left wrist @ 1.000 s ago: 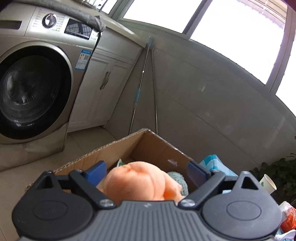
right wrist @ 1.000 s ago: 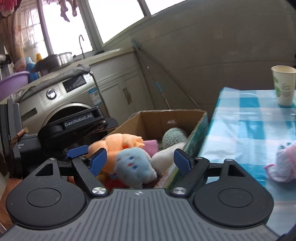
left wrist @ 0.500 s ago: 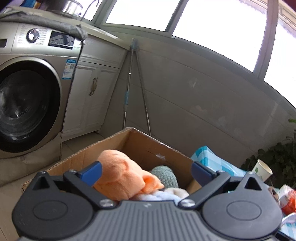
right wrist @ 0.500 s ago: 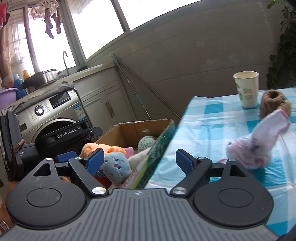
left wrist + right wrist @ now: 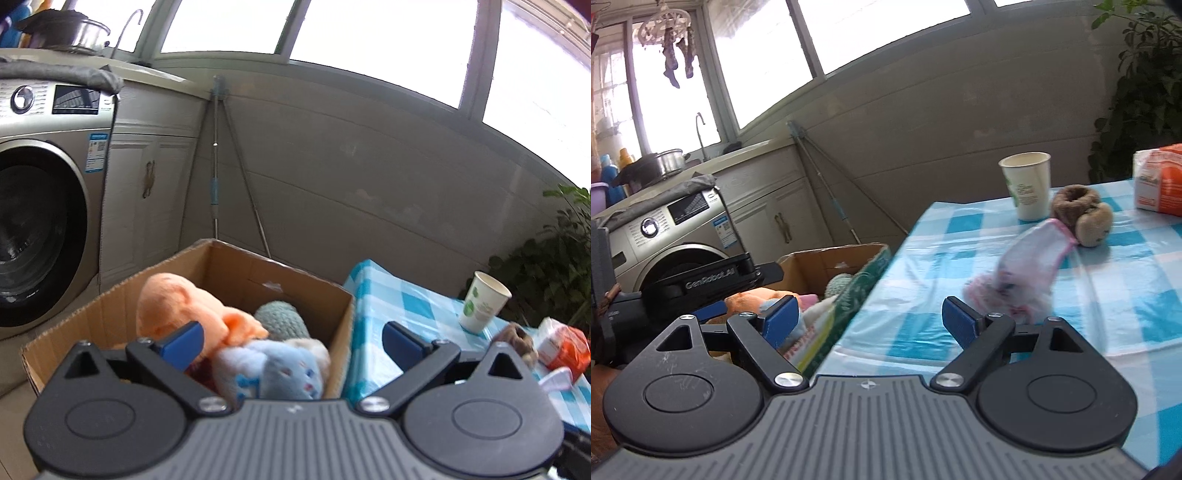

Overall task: Organize soft objects
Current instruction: 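Move both grippers back over the table toward the remaining items, then grasp the pink-white sock bundle with left gripper while right grasps the brown knit bootie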

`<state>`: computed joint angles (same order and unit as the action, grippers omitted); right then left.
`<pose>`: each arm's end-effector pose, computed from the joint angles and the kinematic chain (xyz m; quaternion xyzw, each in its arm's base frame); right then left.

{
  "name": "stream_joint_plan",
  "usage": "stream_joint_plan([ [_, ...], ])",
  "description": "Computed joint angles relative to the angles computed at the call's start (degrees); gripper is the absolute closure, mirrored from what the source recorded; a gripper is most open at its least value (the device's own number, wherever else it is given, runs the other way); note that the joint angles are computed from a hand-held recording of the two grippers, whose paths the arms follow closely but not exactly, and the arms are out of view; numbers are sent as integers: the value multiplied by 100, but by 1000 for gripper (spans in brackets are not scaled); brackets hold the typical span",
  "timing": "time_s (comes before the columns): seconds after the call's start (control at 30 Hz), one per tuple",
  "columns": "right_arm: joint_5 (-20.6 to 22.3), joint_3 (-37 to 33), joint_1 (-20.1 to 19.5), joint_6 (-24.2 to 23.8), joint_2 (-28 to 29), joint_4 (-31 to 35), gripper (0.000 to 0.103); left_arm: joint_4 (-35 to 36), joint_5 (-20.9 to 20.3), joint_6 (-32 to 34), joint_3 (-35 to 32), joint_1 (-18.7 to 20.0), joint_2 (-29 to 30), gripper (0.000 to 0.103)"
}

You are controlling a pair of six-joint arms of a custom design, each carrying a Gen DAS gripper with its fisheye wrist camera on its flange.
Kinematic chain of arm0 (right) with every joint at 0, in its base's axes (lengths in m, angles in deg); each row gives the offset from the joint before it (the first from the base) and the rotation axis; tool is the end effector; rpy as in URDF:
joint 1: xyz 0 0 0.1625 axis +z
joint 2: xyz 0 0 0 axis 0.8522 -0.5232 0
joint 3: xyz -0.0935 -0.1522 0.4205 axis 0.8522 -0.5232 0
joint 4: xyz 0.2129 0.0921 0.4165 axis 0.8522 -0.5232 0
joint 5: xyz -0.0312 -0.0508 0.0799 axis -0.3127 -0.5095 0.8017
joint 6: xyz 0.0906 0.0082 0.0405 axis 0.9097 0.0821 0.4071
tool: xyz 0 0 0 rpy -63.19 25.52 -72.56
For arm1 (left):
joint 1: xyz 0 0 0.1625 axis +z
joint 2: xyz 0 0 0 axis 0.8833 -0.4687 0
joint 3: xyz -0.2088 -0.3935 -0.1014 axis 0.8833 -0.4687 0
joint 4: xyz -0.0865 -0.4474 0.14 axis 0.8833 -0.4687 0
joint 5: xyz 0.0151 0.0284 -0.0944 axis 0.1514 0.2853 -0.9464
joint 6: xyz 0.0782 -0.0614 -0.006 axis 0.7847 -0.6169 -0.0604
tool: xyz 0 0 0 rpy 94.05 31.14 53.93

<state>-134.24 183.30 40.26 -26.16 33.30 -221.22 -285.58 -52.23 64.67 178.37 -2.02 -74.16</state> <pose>0.1932 -0.3969 -0.0002 0.2605 -0.8353 0.4766 0.0855 0.0099 -0.3990 0.1819 0.0560 0.7722 -0.5779 0.2581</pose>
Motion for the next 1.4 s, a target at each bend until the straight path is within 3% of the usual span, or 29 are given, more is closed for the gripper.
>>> stream_joint_plan([
  [0.47, 227, 641, -651, 29, -381, -625, 0, -192, 201, -171, 211, -666, 698, 1],
  [0.83, 518, 1052, -1370, 43, -896, -766, 0, 107, 312, -568, 350, -1280, 1312, 1],
  [1.07, 549, 1007, -1727, -13, -1510, -123, 0, 693, 248, -749, 149, -1477, 1522, 1],
  [1.23, 562, 618, -1798, 96, -1800, 834, 0, 1266, 71, -779, -185, -1351, 1547, 1],
  [1.4, 645, 177, -1764, 61, -1778, 1334, 0, 1658, -196, -677, -509, -1156, 1530, 1],
])
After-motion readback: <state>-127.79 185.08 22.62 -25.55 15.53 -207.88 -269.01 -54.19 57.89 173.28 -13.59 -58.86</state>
